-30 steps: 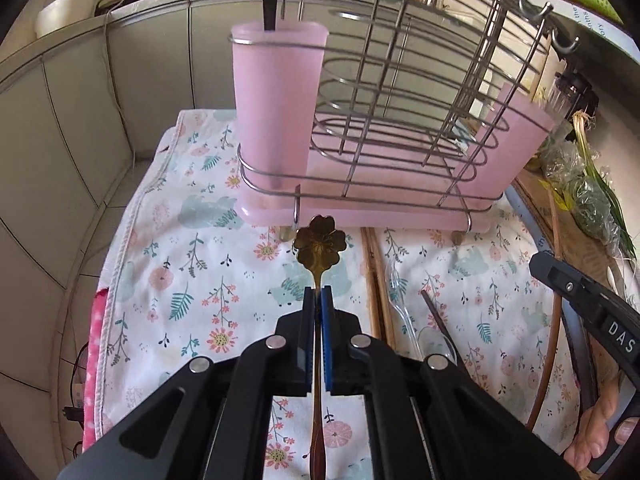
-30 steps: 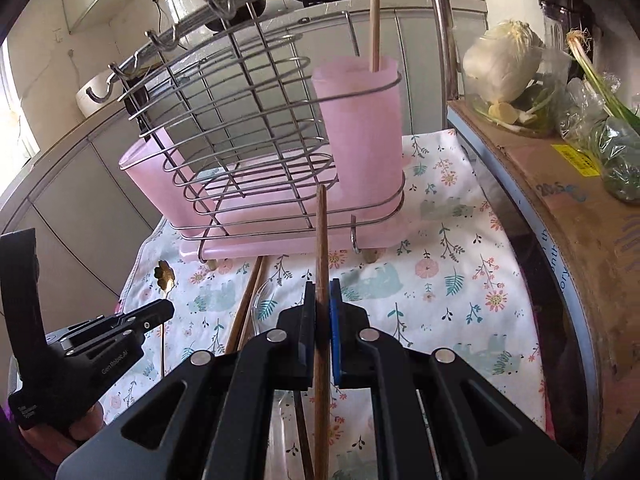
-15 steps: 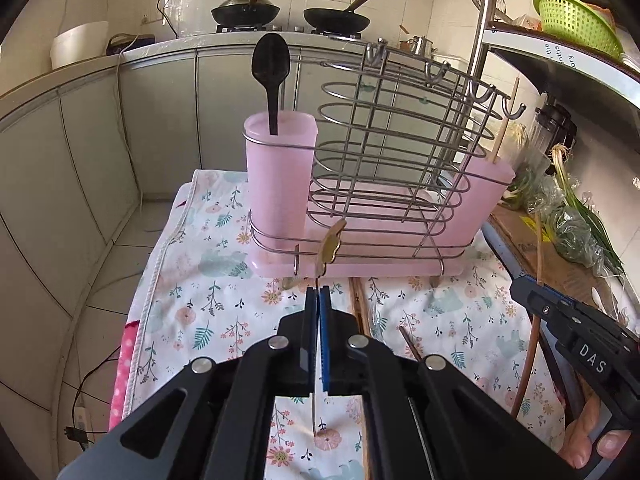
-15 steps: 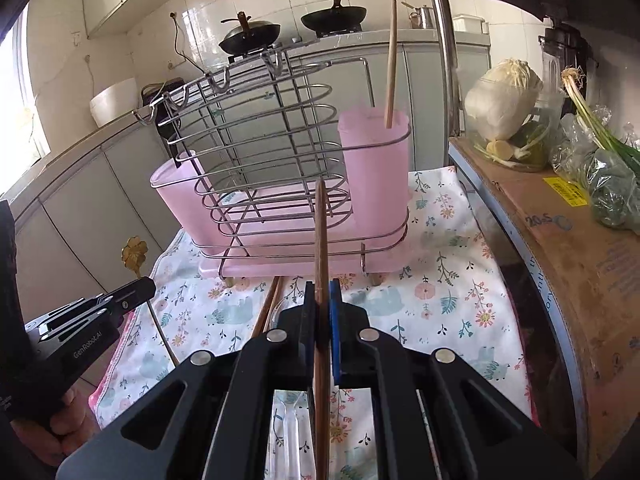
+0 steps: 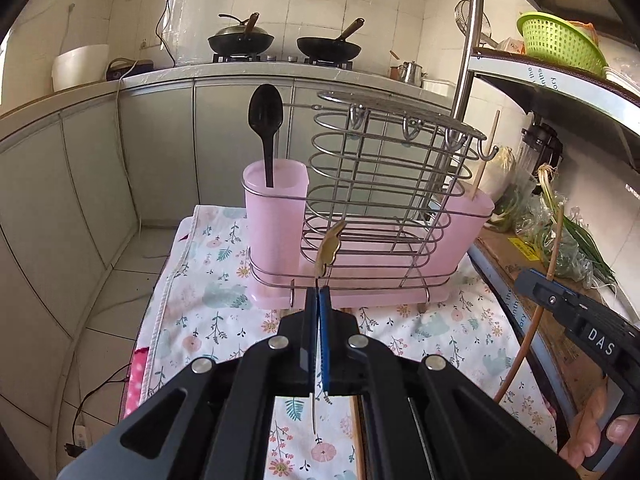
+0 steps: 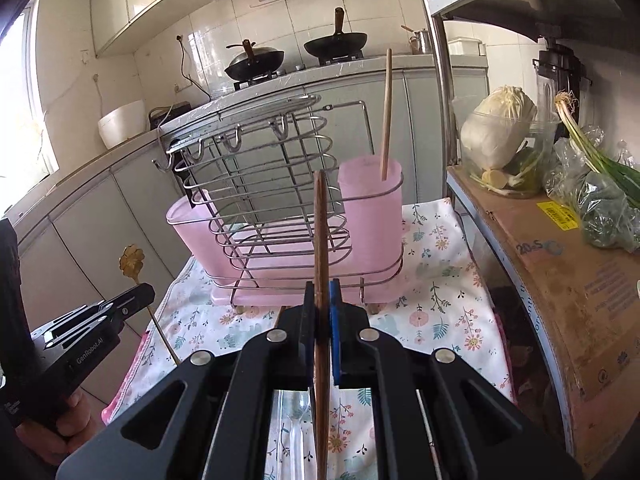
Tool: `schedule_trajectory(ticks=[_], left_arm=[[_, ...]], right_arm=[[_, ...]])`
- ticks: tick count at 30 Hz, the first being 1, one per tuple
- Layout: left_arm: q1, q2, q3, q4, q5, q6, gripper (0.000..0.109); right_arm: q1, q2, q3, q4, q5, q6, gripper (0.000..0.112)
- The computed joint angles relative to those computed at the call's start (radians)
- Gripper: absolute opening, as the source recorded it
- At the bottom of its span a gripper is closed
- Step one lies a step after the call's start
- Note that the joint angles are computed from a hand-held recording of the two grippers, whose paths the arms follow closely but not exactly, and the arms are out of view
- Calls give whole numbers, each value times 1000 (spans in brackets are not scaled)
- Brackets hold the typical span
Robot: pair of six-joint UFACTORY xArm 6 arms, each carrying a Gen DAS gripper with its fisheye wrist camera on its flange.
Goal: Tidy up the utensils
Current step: 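Lift the gold spoon with the left tool while the right tool lifts the chopstick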
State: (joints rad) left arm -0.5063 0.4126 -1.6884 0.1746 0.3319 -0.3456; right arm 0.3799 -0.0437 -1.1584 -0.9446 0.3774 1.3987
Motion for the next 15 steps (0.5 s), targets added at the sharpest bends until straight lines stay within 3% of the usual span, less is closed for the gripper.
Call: schedule_trajectory(ticks=[7, 15], left_arm=[[15, -3, -46, -110, -22, 75, 1], [44, 65, -272, -220, 2, 163, 1]], right_arm=[[-20, -16, -49, -59, 7, 7, 6], [-67, -21, -175, -74, -9, -59, 6]])
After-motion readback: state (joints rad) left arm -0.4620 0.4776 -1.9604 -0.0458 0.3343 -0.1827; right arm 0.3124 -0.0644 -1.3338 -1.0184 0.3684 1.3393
